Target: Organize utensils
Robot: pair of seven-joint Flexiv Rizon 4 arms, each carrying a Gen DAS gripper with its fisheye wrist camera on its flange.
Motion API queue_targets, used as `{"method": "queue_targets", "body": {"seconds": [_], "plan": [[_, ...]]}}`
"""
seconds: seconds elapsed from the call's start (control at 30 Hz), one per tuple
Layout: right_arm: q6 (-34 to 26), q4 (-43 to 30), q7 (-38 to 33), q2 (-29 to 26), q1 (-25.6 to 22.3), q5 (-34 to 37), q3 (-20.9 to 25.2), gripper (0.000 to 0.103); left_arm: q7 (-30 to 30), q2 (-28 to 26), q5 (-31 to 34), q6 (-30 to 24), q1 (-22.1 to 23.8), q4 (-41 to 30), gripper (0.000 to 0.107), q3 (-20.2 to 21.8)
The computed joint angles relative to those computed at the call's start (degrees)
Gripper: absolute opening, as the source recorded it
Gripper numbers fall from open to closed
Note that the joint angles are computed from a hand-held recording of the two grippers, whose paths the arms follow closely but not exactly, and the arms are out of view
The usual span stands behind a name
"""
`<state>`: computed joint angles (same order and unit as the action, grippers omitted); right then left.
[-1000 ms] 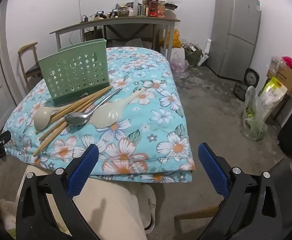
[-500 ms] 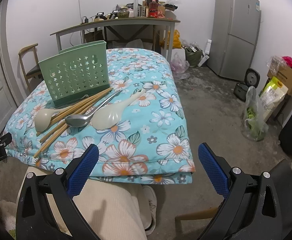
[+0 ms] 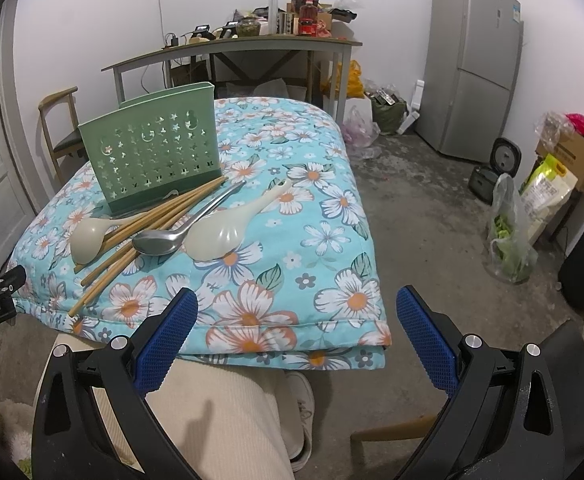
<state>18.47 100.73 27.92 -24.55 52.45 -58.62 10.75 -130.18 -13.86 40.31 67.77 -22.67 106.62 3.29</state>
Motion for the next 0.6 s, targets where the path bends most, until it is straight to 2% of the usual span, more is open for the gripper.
{"method": "queue_targets", "body": {"seconds": [0.6], "plan": [[-0.04, -0.23, -0.11, -0.11, 0.07, -0.15, -0.07, 0.095, 0.22, -0.15, -0.19, -0.36, -0.08, -0.24, 0.097, -0.09]]}}
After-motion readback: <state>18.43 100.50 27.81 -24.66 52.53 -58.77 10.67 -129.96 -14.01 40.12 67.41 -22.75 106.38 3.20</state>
